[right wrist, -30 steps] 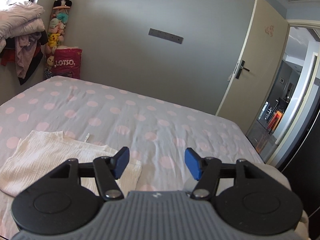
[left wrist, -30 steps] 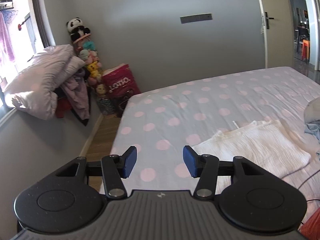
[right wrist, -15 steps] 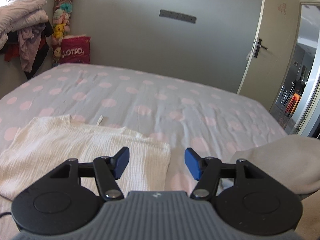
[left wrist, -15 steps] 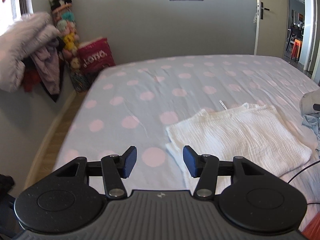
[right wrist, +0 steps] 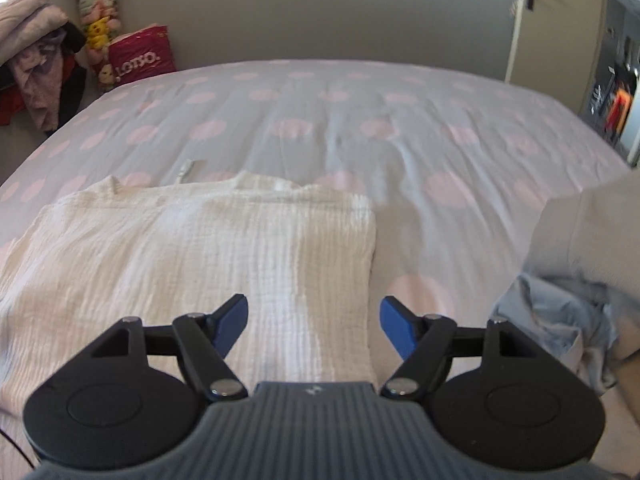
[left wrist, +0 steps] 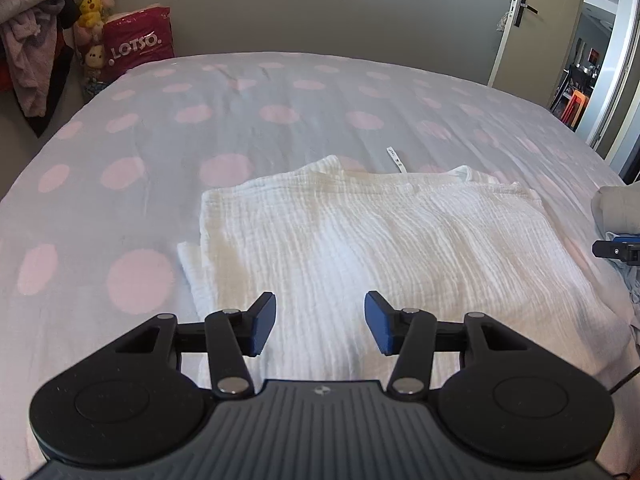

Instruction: Fold clothes

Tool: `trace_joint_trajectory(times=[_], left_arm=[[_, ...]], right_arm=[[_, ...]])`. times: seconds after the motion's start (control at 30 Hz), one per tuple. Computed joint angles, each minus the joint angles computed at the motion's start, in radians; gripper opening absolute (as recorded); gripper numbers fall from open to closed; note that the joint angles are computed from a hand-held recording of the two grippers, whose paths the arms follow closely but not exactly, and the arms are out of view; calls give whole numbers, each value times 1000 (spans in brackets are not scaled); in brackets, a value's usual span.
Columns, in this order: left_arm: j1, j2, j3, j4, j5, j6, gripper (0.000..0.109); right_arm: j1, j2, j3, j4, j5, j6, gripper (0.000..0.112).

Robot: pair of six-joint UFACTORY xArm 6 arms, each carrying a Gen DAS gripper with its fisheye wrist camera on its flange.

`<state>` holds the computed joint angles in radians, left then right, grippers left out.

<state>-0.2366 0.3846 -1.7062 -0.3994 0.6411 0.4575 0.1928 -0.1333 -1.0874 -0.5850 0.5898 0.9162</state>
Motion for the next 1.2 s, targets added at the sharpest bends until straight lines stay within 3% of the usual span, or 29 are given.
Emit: trace_joint_trajectory(times=[0.17,0.37,0.53,0.7,0.83,0.9,0.97,1.07,1.2], left_arm=[[-19,61,-20,30,-44,3,47],[-14,111,-43,-14,-56,46,47],[-9,119,-36,7,-68,39,47],[-20,173,-120,78,-27,-28,47],[-18,174,-127,84,-15,-37,47],[-17,175,-131,86,-9,-42,47],[-16,171,-125,87,-9,-40,47],[-14,171,-128,81,-3,-37,47],[-7,169,-132,63,5,-30,47]], right_arm=[[-64,77,5,170,-115,-93,76],[-95,204,-61,268,-188,-143,77],[-91,288,-134,226,-186,-118,81],[-75,342,-196,137,-164,-53,79],[-57,372,-244,81,-129,-15,62],[-46,381,-262,75,-116,-28,48],[-34,386,-277,85,-104,-58,25],[-18,397,-316,91,-56,-82,18],[-14,376,-335,152,-18,-108,17]])
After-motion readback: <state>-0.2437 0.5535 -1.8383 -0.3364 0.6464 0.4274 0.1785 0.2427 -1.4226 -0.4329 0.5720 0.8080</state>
